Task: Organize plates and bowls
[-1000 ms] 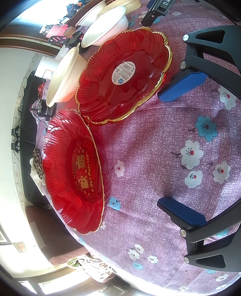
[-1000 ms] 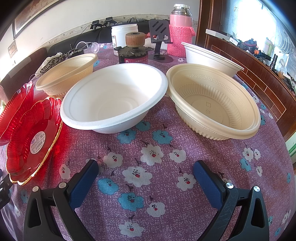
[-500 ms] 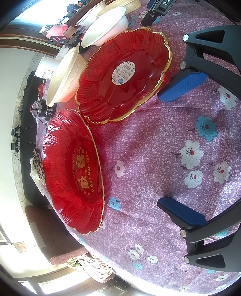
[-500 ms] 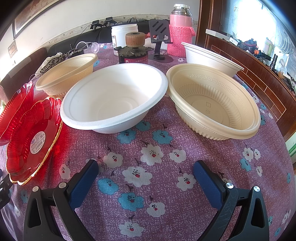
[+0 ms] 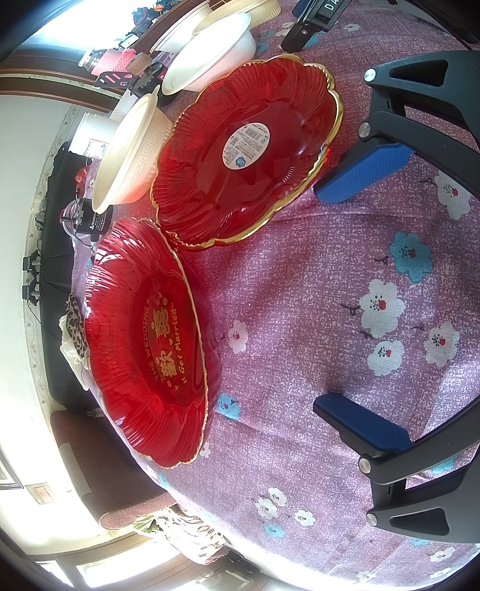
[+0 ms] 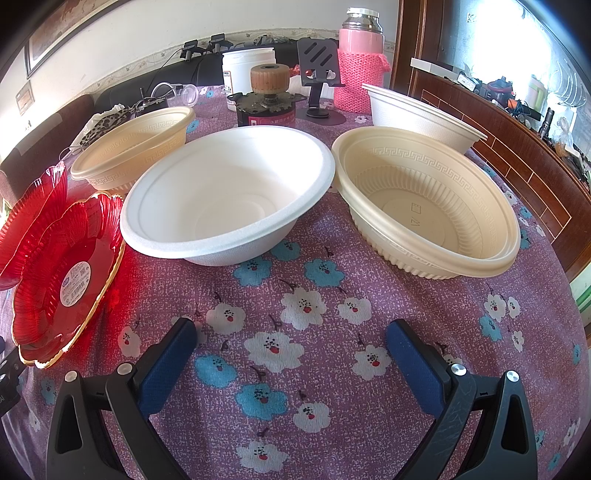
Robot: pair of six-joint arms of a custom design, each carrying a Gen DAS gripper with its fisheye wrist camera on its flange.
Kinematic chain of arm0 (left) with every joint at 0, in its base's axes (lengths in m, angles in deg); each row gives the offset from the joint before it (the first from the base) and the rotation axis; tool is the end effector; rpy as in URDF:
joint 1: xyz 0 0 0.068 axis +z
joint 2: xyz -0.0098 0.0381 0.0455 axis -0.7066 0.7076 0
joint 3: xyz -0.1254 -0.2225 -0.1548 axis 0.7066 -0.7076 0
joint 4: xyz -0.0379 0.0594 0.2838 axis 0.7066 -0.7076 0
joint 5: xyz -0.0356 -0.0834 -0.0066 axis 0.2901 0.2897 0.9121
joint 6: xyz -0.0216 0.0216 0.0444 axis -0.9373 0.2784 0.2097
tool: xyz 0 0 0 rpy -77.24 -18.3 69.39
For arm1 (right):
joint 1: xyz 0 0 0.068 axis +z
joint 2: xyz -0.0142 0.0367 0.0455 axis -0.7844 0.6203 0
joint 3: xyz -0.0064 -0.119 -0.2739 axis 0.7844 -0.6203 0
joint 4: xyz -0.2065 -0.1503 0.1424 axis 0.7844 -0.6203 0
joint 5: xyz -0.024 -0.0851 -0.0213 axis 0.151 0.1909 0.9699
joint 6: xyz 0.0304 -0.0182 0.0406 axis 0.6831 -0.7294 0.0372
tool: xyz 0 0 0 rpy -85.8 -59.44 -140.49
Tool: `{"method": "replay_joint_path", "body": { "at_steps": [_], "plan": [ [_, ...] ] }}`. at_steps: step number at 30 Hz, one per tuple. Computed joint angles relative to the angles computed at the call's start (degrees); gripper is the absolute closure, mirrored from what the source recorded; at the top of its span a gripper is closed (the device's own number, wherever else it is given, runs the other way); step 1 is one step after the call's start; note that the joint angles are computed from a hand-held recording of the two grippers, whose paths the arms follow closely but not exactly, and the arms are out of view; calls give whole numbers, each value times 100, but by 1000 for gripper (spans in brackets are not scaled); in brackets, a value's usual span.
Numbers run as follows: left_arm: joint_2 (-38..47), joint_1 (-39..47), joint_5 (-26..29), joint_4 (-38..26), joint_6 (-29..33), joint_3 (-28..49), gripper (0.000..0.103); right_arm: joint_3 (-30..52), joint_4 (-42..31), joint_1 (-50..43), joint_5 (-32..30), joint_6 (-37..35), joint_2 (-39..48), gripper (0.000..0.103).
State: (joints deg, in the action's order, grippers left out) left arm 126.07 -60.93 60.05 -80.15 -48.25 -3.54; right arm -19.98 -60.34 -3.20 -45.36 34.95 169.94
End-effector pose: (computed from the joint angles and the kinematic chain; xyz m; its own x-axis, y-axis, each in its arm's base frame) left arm 0.3009 -0.0867 0.1222 -0.7676 0.2542 -0.5883 0.3088 0.9511 0.0080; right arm 0.2119 0.2076 0.1152 -0.6805 0.4333 -0.5909 0.5437 0.8392 -0.0107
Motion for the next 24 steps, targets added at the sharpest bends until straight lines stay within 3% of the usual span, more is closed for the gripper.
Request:
{"method": "replay_joint_path", "body": {
  "at_steps": [10, 12, 14, 16, 21, 24],
  "plan": [
    [-17, -93, -129, -68, -197, 42, 0, -68, 38, -138, -181, -102, -127, 1],
    [30, -32, -11, -379, -94, 203, 0, 13, -12, -209, -287, -219, -110, 1],
    [206, 30, 120, -1277, 187, 712, 0, 20, 62, -301, -341, -334, -86, 1],
    [313, 37, 147, -1664, 275, 966, 0, 78, 3, -300, -321, -302, -31, 1],
    [196, -5, 37, -1056, 138, 635, 0, 357, -402, -182, -160, -233, 170, 1],
    [126, -124, -289, -1381, 119, 733, 0, 669, -1230, 108, 169, 47, 313, 1]
  ]
}}
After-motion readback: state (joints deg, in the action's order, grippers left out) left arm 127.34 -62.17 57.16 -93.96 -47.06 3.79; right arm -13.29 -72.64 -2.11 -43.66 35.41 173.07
